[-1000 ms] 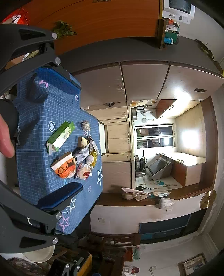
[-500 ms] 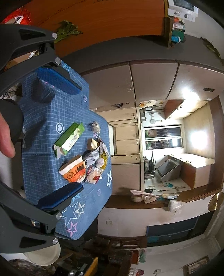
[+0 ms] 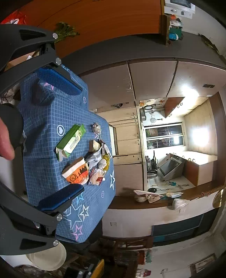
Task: Collect trash
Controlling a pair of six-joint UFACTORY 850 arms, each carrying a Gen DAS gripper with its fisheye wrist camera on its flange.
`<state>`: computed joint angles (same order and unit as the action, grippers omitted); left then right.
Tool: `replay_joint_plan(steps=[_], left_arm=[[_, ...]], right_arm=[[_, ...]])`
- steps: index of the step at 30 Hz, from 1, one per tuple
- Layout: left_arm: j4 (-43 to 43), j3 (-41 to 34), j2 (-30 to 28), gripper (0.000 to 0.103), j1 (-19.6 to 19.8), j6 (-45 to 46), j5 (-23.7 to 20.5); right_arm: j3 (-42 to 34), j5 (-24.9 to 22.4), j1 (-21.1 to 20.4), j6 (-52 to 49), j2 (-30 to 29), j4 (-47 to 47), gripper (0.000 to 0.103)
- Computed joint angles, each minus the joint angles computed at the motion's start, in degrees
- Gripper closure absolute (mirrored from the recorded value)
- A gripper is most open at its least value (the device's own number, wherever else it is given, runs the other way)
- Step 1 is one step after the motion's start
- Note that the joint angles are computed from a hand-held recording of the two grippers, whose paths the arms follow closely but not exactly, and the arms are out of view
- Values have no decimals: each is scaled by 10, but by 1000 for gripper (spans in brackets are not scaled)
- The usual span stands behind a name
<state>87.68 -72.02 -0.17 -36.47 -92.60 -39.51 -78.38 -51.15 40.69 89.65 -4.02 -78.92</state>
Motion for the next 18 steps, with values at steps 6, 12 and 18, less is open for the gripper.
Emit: replay_joint_plan(steps=[6,12,18], left_arm=[[-45,-9,-2,5,8,33,10],[-33,-5,-1,5,3,13,-6],[-35,-5,1,5,5,14,-1]], right_arm=[[1,0,0,-7,-2,-5,4],[7,2,1,3,1,-12,4],[5,3,3,-7,0,-4,4]])
